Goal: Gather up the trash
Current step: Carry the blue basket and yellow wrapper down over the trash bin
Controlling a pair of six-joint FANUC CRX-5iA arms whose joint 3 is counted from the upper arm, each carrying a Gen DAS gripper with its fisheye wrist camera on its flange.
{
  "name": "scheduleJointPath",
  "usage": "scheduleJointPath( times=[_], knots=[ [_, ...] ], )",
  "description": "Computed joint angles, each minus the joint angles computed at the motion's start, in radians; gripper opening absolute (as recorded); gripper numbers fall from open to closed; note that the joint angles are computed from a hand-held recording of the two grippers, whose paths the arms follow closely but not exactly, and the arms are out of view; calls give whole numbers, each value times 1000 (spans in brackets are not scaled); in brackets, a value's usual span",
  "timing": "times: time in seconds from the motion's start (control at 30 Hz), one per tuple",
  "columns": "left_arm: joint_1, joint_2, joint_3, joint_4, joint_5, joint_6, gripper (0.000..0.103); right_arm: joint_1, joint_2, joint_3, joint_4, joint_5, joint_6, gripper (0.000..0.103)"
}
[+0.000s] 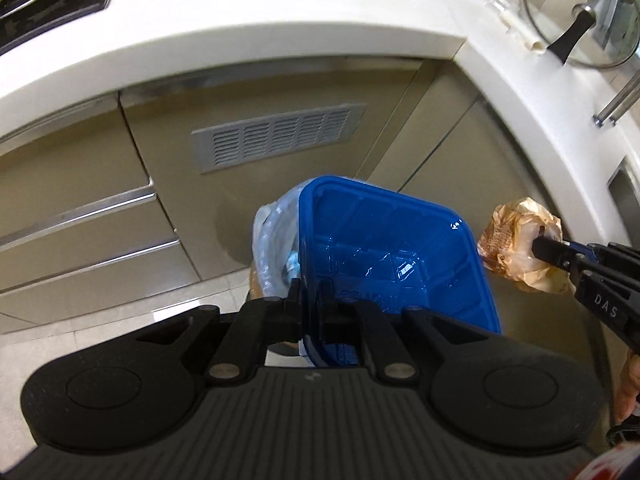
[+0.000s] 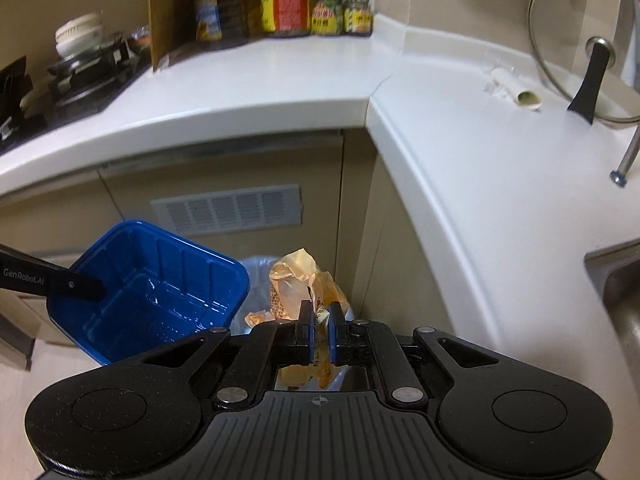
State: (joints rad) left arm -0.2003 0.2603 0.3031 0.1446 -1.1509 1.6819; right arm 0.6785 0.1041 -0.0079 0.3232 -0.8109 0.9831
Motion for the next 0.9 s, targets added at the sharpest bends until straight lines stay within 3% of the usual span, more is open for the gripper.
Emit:
scheduleJointPath(
  times=[0.4,0.9],
  knots=[
    [-17,44,30,-44,-17,63,6,-18,40,50,-57,-23,61,7],
    [-43,182,126,-59,-10,87,7,-63,113,117,-100,-35,108,7]
  ],
)
